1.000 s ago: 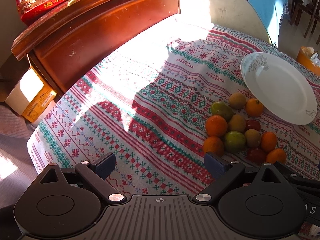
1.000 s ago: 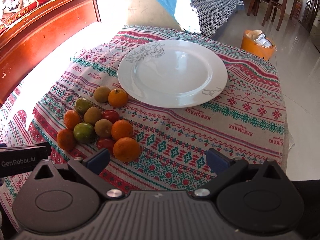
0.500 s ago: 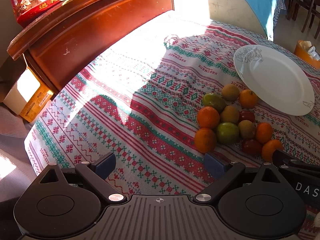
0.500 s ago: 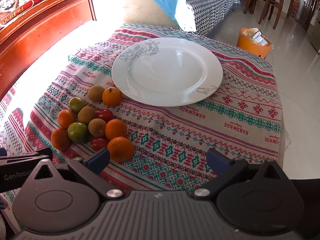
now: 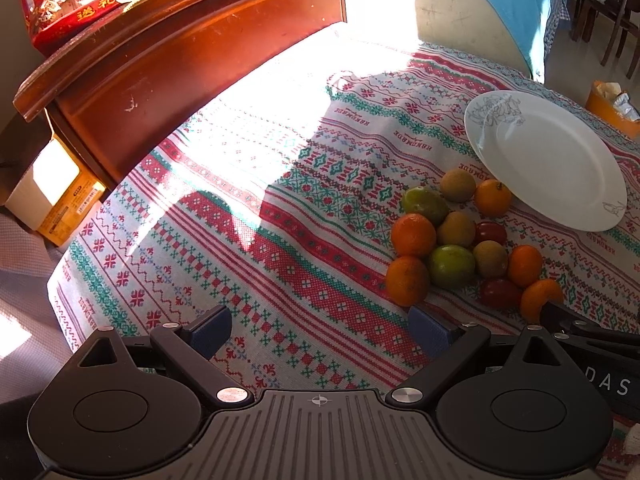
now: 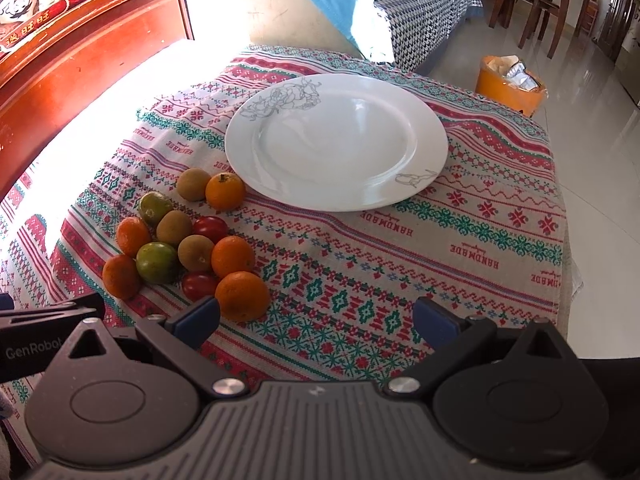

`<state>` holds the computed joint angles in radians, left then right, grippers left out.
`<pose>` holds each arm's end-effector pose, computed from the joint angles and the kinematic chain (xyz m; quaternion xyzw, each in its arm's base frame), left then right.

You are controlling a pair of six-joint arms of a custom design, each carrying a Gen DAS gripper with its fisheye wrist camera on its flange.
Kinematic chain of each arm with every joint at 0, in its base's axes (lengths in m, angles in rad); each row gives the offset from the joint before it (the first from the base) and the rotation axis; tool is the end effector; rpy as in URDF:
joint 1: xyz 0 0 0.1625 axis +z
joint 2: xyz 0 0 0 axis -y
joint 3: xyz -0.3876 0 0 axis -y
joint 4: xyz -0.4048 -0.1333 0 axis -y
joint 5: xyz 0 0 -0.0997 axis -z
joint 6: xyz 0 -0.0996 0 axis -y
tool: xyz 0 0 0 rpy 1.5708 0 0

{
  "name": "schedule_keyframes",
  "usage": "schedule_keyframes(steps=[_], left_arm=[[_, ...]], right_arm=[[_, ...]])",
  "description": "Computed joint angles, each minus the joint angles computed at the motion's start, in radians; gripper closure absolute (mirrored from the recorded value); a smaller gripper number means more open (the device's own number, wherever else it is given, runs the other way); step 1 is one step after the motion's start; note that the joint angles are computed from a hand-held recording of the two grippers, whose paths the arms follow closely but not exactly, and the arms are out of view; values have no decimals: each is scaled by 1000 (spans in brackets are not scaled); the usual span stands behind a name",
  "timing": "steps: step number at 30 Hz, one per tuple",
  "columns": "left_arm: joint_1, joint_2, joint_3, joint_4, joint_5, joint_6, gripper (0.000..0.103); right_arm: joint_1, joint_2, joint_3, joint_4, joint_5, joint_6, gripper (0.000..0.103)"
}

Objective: Organize fruits

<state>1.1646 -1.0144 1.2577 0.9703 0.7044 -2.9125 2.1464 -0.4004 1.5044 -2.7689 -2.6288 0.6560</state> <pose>-0.0159 -0.5665 0.2988 0.2081 0.8718 -0.1971 0.3972 0.3890 -0.5140 -0.0872 -0.0584 -0.8607 0.3243 0.3881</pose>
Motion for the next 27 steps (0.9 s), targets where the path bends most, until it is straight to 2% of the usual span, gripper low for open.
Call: schedule_keyframes(steps=[6,12,15,18,22,27], left_arm=[[8,-4,-9,9,30,-4,7],[25,-6,-21,8,35,-3,7],[37,-17,-23,2,56,6,7],[45,-26,-15,-12,61,27,7],[57,-32,-11,-15,76,40,7],[74,-37,-15,-16,106,58,7]], right_arm=[[-7,-25,61,-136,41,-68,2],[-18,-55,148,-335,114,-188,3],[-19,-49,180,-457,142,-288,10],[-24,-50,202,-521,183,-348,16],[-34,-46,216,-585,232,-389,23],[-44,-33,210,-611,255,-405,35]])
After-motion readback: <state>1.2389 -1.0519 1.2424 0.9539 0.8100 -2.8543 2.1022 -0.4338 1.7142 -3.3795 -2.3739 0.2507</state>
